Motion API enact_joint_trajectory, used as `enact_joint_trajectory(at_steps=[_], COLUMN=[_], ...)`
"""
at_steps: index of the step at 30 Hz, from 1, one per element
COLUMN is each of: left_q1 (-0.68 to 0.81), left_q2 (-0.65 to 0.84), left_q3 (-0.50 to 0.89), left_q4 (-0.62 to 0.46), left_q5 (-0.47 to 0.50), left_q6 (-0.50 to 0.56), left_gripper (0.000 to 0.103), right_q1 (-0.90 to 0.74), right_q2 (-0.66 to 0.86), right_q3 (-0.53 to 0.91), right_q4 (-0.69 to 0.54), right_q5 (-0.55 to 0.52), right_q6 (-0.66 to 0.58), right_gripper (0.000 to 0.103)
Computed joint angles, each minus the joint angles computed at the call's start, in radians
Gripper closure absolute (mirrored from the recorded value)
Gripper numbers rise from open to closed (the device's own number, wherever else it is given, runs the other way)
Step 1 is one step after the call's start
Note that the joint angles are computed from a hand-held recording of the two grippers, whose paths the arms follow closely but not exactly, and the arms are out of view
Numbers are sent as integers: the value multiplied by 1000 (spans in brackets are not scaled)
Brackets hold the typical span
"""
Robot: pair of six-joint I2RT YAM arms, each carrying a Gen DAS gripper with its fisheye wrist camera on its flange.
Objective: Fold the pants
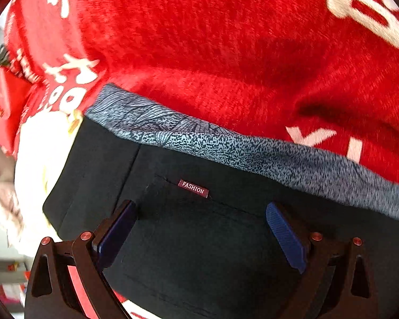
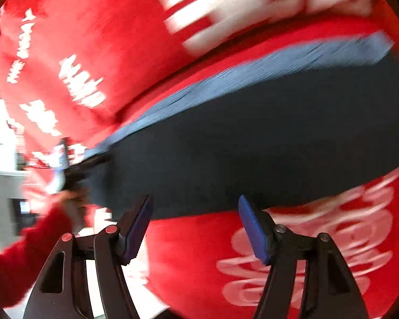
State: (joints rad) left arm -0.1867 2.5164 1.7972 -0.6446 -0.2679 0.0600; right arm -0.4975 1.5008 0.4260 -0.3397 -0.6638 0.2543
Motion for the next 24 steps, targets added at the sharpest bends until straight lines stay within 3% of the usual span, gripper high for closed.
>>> enact_joint_trajectory(at_steps=[1, 2, 3, 5, 8, 13, 22, 24], left_q1=[16, 24, 36, 51, 67, 63, 59, 76], left_q2=[5, 2, 5, 0, -86, -181, -153, -141], left_q3=[4, 3, 17, 30, -71, -249, -270, -257], left_q4=[10, 7, -19, -58, -50, 17, 52, 45], left_q5=[23, 46, 74, 110, 210, 288, 302, 312], left_q6=[35, 60, 83, 127, 229, 377, 370, 391], left_gripper=[4, 4, 4, 4, 4, 4, 4, 4], right_q1=[79, 184, 305, 478, 613, 707, 679, 679], right_q2=[-6, 38, 132, 295, 477, 566, 516, 423], right_q3=[-7, -38, -91, -103, -11, 65, -38, -67], right_q4=[50, 194, 444, 770, 961, 1029, 1118, 1048], right_q5=[-23, -39, -42, -30, 15, 112, 102, 114], right_q6=[101, 235, 400, 642, 829, 949, 998, 987], right_gripper=[32, 32, 32, 32, 32, 33, 46, 46])
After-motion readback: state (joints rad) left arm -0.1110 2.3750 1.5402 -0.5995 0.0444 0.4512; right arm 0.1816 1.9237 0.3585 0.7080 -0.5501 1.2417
